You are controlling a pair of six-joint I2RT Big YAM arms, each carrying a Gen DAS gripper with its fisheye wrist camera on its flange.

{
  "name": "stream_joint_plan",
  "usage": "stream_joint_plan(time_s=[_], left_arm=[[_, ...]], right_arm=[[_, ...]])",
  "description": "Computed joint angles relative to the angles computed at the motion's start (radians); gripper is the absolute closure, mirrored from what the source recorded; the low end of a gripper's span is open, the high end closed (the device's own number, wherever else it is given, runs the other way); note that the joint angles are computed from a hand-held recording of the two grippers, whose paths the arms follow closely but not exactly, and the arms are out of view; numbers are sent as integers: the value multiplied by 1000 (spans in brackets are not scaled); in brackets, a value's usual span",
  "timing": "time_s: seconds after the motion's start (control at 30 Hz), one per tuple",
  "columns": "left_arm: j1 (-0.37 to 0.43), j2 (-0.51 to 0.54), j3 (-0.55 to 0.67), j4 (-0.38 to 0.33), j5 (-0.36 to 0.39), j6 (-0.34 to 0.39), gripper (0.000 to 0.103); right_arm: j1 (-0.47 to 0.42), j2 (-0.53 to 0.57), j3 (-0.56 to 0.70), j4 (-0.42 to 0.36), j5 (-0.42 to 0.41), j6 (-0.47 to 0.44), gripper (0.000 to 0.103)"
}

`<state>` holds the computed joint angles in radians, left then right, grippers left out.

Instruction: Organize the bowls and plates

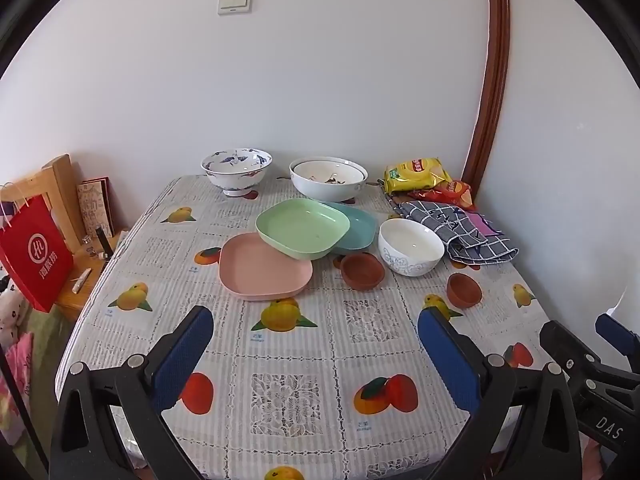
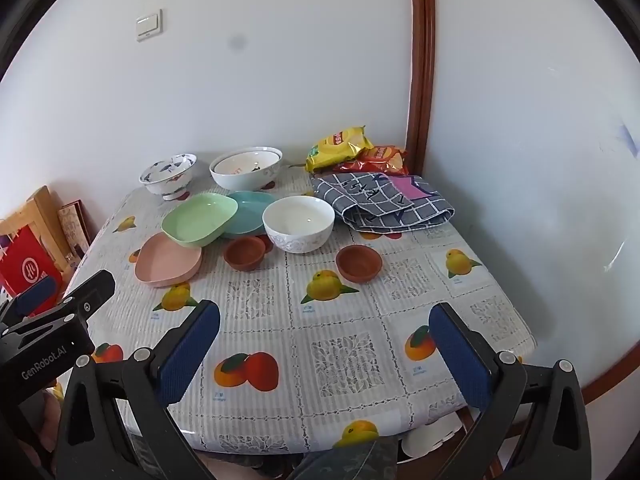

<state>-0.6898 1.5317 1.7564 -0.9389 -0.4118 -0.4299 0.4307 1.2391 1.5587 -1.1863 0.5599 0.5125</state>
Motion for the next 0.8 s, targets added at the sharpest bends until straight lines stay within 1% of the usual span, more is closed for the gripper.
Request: stream_joint_plan(time_s=[0.8], left_arm=[[1, -8, -16, 13, -2, 6, 0]], right_arm=[[3, -7, -4, 16, 8, 1, 0]])
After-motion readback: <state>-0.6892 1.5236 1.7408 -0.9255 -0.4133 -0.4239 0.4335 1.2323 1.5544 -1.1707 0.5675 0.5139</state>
